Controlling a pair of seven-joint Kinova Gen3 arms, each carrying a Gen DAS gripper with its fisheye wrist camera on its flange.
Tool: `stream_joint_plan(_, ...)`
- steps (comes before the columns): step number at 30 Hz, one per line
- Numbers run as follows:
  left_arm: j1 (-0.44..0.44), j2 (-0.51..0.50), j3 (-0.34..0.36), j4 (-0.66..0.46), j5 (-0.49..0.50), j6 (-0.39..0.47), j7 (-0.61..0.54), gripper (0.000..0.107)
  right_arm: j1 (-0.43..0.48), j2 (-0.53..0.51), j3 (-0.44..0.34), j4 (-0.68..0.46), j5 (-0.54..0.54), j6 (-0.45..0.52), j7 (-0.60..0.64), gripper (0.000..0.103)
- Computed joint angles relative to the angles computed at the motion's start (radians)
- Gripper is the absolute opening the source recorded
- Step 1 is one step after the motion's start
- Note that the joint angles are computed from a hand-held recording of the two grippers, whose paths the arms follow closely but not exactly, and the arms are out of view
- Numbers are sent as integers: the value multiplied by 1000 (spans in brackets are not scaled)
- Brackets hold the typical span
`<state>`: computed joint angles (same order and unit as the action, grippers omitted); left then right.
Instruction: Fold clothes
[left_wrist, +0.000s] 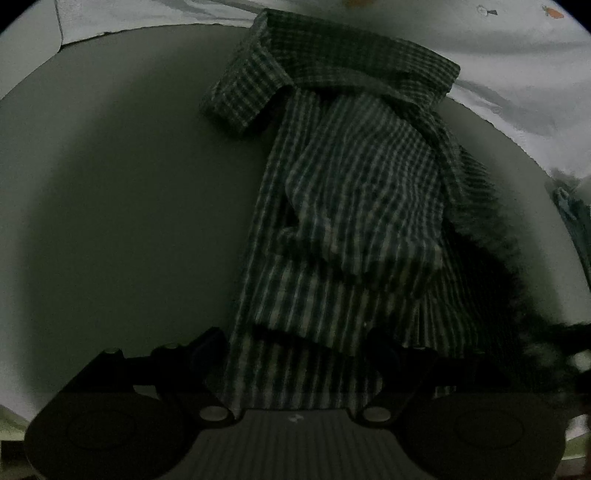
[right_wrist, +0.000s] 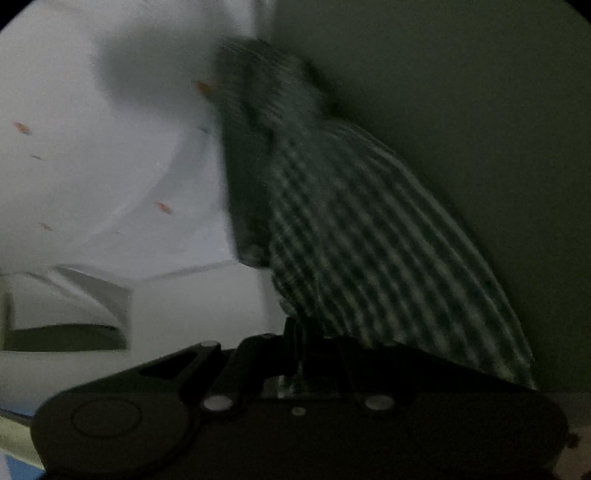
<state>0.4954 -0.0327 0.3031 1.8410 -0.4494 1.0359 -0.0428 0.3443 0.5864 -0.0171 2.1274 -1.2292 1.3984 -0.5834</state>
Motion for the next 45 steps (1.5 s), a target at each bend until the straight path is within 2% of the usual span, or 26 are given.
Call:
stream_joint_plan(3, -5, -27, 0, 25, 15, -19, 8, 85, -32, 37, -4, 23, -9, -39, -29, 3)
stream_joint_plan(7, -29, -56, 5, 45, 33, -38, 2, 85, -82, 7, -6, 16, 13, -120, -77, 0)
stream_joint_plan(10, -53, -74, 8, 45, 39, -32, -7, 84, -109, -31, -19, -15, 52, -145, -131, 13)
stream_joint_plan(12, -72, -91, 12, 43, 29, -22, -8, 84, -114, -61, -32, -42, 64, -142, -142, 36)
stream_joint_plan(14, -99, -118, 12, 47, 9, -28, -4, 84, -95, -94, -38, -47, 53, -128, -118, 43)
stream_joint_plan(18, -170, -142, 4, 41, -28, -55, -22, 85, -79, -143, -29, -79, -7, -125, -90, 46)
stream_joint_plan(24, -267, -111, -61, 12, -25, -165, -144, 85, -131, -164, -28, -165, -90, -245, -138, 47)
stream_joint_plan(26, -290, -88, -85, -5, -16, -203, -195, 85, -153, -154, -43, -214, -104, -301, -170, 48)
stream_joint_plan(29, -323, -63, -125, -19, 7, -275, -266, 86, -158, -104, -131, -351, -58, -406, -265, 50)
stream_joint_plan(31, -344, -30, -156, -39, 38, -315, -340, 87, -190, -69, -155, -444, -30, -473, -312, 51)
stream_joint_plan(35, -382, 60, -214, -97, 144, -336, -499, 87, -309, 15, -113, -629, 4, -577, -388, 57)
stream_joint_plan(38, -398, 133, -239, -166, 227, -306, -589, 85, -368, 95, -93, -768, 62, -610, -510, 62)
stream_joint_plan(39, -400, 150, -246, -182, 241, -303, -612, 83, -390, 122, -82, -814, 78, -617, -550, 63)
stream_joint_plan(41, -405, 160, -257, -184, 269, -321, -657, 70, -453, 172, -12, -907, 94, -591, -632, 64)
stream_joint_plan(43, -413, 167, -265, -197, 302, -306, -693, 49, -493, 217, 32, -1000, 132, -553, -713, 67)
stream_joint_plan(44, -417, 163, -269, -193, 317, -306, -707, 43, -499, 238, 29, -1046, 172, -534, -754, 67)
stream_joint_plan(45, -421, 163, -273, -197, 331, -301, -712, 28, -499, 257, 17, -1089, 213, -520, -782, 66)
